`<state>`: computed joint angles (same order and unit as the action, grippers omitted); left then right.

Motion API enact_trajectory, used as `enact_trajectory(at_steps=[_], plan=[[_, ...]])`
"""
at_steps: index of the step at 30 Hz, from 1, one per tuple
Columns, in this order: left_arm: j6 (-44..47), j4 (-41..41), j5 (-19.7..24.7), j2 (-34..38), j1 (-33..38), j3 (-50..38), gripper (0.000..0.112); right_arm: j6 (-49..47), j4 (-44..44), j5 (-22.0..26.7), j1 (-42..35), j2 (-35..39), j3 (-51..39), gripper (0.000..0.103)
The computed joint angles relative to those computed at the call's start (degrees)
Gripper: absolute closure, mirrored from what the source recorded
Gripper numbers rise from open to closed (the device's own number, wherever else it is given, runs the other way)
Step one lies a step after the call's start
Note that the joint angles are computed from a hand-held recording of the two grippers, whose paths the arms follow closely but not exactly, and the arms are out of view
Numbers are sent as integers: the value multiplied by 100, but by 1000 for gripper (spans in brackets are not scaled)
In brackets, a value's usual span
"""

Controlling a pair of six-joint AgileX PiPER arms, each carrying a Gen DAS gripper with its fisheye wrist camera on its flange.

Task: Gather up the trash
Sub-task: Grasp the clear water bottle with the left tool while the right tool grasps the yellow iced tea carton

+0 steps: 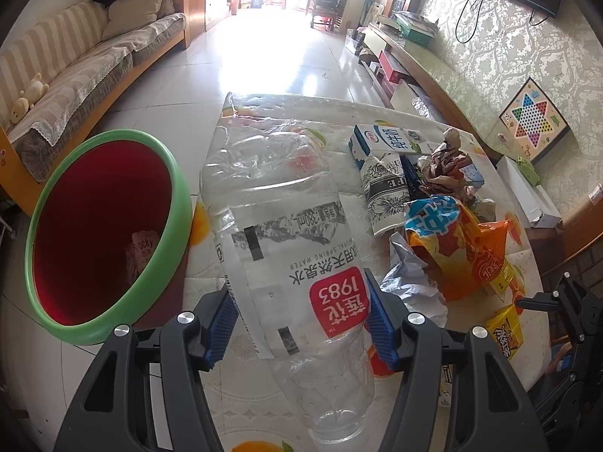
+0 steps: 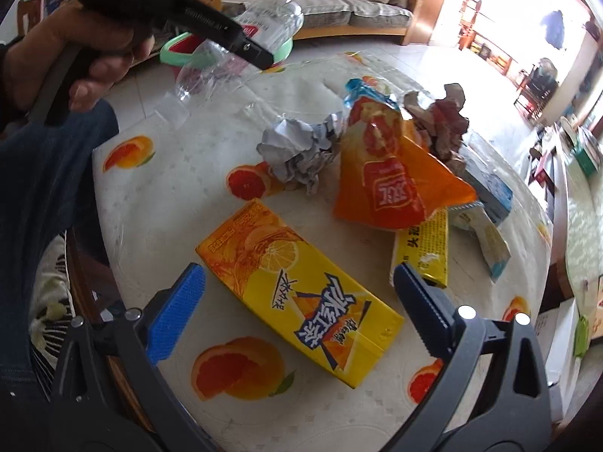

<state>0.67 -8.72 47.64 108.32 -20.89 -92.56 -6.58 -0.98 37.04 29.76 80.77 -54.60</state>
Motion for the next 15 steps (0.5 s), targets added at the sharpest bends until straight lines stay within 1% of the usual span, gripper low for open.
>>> enact_trajectory(at_steps=[1,4,8,9,11,12,15], plan=[[7,-10,-10,-8,1,5,54,-214,125,3,-25,81,-30,5],[81,-89,-49,-68,-8,59,54,-216,1,77,21,382,-156,5],[208,-176,-57,-117,39,73,54,-545,383,187,-79,623,-270,5],[215,-198,-60,-126,40,79,54,-518,392,211,-56,687,-286,5],[250,-235,-77,-153,62,107,54,-90,-36,191,115,772,-286,5],[270,-260,-76,-161,74,110,54,-6,-113,183,163,770,-272,6],[308,-293,-88,-198,99,166,54,116,-26,185,178,762,-266,13]])
